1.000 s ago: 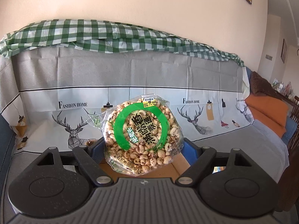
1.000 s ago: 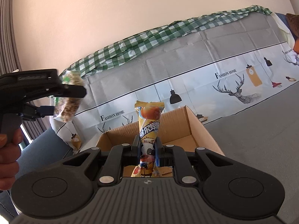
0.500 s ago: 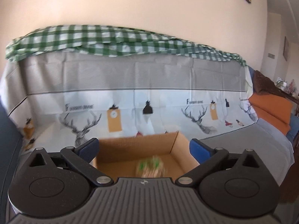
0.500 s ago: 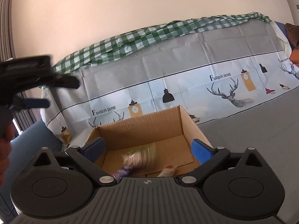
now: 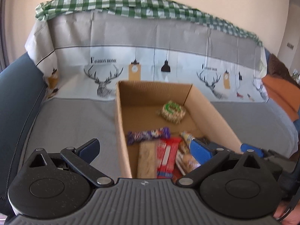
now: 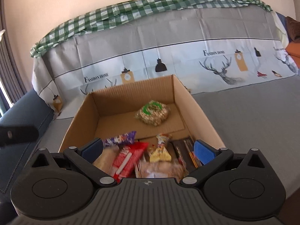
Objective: Organize snacks
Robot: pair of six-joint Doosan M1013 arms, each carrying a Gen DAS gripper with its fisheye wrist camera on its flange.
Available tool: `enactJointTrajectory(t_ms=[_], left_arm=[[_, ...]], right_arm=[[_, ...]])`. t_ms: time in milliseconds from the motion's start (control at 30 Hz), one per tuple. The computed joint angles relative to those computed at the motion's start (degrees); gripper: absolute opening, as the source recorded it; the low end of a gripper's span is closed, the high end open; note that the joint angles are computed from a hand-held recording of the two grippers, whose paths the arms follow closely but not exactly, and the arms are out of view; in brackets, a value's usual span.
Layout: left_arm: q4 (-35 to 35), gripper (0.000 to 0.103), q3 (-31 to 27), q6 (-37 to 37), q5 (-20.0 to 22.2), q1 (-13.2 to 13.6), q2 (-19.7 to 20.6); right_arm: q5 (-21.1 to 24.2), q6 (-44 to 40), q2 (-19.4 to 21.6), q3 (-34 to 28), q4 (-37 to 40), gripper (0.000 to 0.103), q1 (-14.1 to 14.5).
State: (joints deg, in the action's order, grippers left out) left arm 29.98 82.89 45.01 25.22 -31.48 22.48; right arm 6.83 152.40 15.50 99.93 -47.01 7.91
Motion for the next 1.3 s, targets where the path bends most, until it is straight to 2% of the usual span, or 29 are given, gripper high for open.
enactJointTrajectory(t_ms=[167, 433, 633, 900, 1000, 1200, 1300], left_arm=[[-1.5, 0.102, 2.8, 0.6, -0.2, -0.4, -1.8], [-0.6, 0.102, 5.4, 0.3, 1.1, -1.8, -2.9], [-1.9, 0.102, 5.0, 1.6, 1.6, -2.4, -2.1], [-3.3, 0.103, 3.2, 3.0, 4.3, -2.4, -0.2], [-3.5, 0.103, 2.5, 2.8, 5.3, -2.2, 0.5], [-4.1, 0.102, 1.5, 2.8, 6.9, -2.0, 1.5], [-4.3, 0.102, 1.2, 3.2, 7.4, -2.1, 1.8]], right_arm=[[6.2, 0.8, -1.0, 0.3, -0.8, 0.102, 1.6], [9.7, 3.2, -3.1, 1.9, -6.9, 0.102, 2.7], [10.2, -3.1, -3.3, 2.3, -1.2, 0.102, 1.5], [9.7, -10.8, -1.5, 1.7, 8.0, 0.102, -0.3], [9.5, -11.9, -1.0, 1.3, 8.2, 0.102, -0.4], [8.6, -17.8, -0.7, 0.9, 15.4, 0.102, -1.3], [8.4, -18.5, -0.6, 0.9, 16.4, 0.102, -1.5]])
